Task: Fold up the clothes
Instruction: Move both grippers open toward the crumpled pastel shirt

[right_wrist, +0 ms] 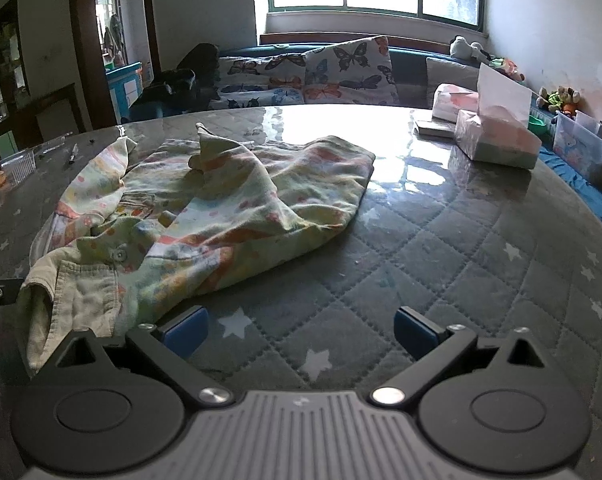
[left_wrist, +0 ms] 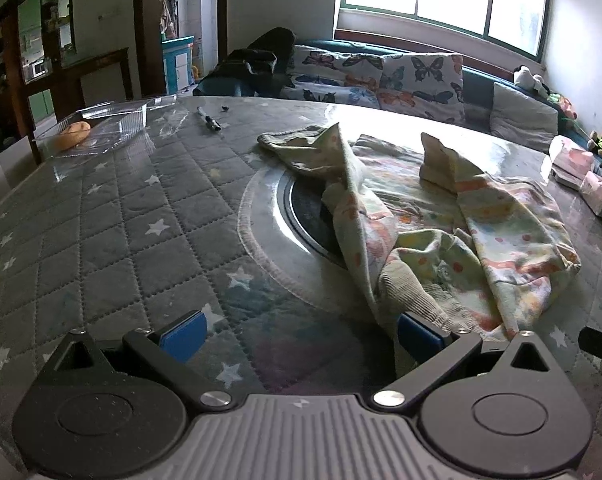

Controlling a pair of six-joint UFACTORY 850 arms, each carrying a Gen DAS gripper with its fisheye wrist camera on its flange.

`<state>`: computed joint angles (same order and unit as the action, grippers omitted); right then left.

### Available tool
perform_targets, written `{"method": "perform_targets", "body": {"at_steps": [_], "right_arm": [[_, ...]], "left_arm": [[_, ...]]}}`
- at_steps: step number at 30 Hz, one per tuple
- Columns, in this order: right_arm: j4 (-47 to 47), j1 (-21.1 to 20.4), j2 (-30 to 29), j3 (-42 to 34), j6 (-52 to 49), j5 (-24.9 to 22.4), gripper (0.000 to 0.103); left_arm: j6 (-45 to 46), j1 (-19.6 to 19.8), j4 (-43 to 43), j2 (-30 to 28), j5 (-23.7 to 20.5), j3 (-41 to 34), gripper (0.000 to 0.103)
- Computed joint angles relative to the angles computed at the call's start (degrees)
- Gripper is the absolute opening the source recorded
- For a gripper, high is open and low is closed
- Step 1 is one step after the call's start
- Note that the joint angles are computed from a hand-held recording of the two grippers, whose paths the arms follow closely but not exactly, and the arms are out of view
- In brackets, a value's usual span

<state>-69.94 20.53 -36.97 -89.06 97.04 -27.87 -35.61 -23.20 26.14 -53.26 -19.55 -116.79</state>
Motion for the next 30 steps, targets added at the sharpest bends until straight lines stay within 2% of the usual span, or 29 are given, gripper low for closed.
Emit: {"method": "perform_targets", "body": {"at_steps": [8,30], "right_arm": [[3.21,0.03,-0.95,-1.68,-4.61,0.26,0.101],[7.27,0.18,-1.09,-1.82,-8.41,1.27,0.101]], "left_arm": [[1.68,-0.29,-1.04,-0.89,-2.1,-1.91,0.103],[5.32,-1.41,-3.6,1.32,-1.49,1.0,0.103]]}}
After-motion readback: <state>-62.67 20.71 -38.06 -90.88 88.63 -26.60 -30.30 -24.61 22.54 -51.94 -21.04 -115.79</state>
